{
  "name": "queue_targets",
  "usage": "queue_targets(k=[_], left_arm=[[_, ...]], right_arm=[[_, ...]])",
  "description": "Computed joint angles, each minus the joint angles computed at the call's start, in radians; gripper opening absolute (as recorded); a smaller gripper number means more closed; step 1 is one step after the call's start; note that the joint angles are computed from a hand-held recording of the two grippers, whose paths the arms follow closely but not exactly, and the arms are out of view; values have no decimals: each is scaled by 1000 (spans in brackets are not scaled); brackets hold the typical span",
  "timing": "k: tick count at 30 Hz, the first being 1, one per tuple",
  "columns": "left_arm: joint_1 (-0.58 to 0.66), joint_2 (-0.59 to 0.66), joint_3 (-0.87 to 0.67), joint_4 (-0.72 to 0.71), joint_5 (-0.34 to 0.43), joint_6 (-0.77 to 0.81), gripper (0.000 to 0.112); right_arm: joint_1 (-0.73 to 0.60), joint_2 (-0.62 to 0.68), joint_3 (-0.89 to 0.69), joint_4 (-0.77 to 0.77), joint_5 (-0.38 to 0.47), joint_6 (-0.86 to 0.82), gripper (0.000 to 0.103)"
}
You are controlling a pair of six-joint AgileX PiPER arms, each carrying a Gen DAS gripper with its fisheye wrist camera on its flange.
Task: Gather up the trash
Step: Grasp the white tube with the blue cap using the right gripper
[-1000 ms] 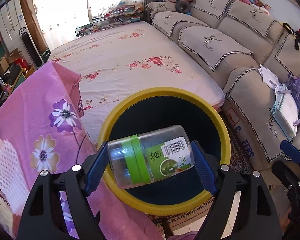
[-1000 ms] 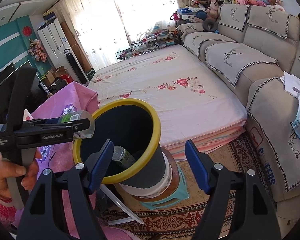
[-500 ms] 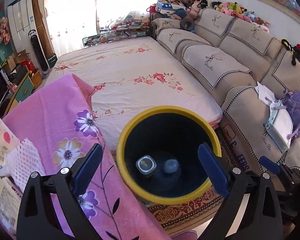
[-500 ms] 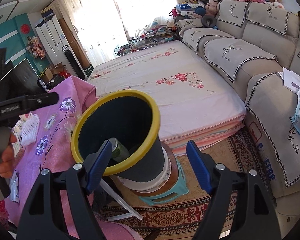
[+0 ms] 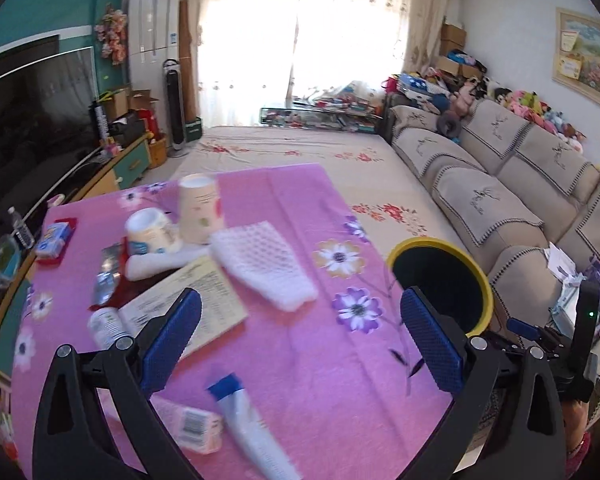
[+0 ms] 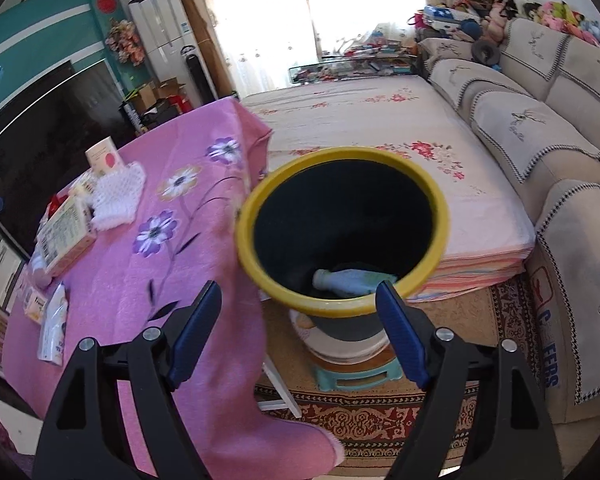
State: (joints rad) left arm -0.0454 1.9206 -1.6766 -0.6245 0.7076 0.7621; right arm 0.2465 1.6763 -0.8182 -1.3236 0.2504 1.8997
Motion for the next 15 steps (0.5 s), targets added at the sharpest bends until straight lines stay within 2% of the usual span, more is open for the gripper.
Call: queue_targets(k=[6, 10, 13, 15], left_arm=[[226, -61, 142, -82, -85, 137, 98], [336, -40, 153, -129, -60, 191, 98], [387, -37, 180, -165, -75, 243, 98], [406, -36, 197, -181, -79, 270, 98]], right_arm=[[202, 155, -266, 385, -11, -434, 75], [300, 273, -471, 689, -9, -779, 75], [354, 371, -643, 916, 58, -1037, 69], [383, 437, -753, 960, 135, -1099, 68]])
